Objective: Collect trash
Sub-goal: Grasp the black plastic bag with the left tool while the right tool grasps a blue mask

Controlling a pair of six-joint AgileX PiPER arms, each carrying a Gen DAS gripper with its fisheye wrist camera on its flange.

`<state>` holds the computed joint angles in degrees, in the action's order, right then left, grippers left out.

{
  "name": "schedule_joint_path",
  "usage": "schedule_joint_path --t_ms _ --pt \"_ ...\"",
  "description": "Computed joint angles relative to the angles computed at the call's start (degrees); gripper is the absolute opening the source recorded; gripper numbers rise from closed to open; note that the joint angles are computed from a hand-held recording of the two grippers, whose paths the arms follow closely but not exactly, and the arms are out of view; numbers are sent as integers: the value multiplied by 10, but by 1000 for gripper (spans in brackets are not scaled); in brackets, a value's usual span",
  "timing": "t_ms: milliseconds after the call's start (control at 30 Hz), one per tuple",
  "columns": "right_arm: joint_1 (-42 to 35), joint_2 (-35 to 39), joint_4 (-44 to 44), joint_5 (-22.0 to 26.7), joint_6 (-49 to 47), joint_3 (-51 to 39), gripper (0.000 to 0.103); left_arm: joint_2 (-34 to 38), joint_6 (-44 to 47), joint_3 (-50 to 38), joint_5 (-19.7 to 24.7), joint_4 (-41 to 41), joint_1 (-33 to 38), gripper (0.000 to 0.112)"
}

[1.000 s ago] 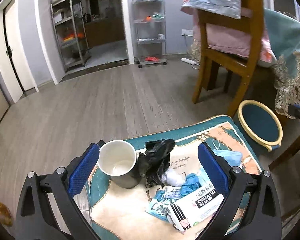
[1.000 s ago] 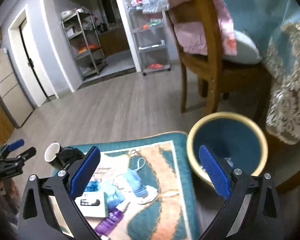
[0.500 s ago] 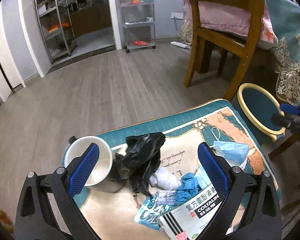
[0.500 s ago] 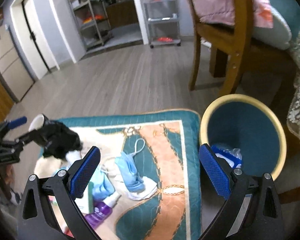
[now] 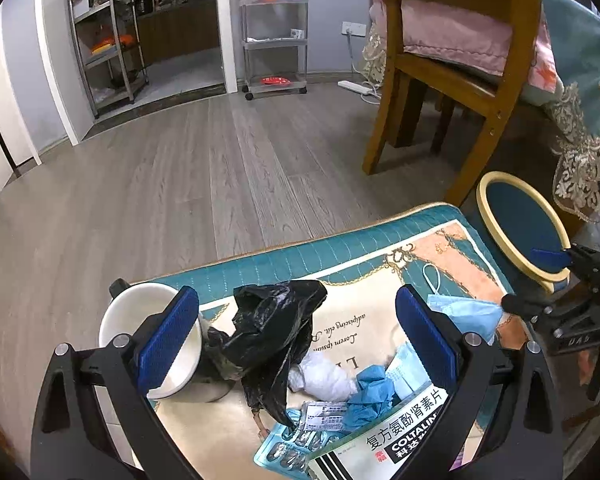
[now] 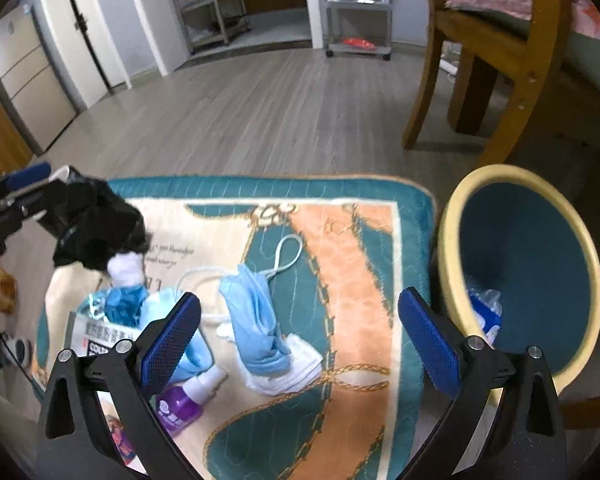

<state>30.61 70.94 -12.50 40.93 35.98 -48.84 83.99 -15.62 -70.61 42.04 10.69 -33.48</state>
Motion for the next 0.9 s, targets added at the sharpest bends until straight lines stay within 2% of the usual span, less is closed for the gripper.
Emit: schedule_joint_path --t_ms 233,367,400,500,533,567,600,633,733,900 --pt "28 39 -15 -10 20 5 98 17 -5 2 8 29 -27 95" --pt "33 55 0 -21 14 8 95 35 1 -3 30 41 -40 84" --pt "36 58 -2 -21 16 7 91 41 0 -6 40 46 -42 82" --pt "33 67 27 -20 -15 2 63 54 9 -12 61 40 -37 67" --pt "30 68 44 -22 -32 1 55 59 11 -14 66 36 -36 59" --pt "26 68 64 -27 -53 1 51 61 13 -16 70 34 -35 47" --pt "24 65 74 -25 -67 0 43 61 13 -17 73 33 -34 41" --pt "23 64 81 -25 -76 -2 35 61 17 -21 77 27 -31 29" --pt "8 56 121 -24 -119 -11 20 56 19 -28 83 19 -28 22" --pt "-7 32 136 -18 -127 -21 13 44 6 -41 85 31 -40 17"
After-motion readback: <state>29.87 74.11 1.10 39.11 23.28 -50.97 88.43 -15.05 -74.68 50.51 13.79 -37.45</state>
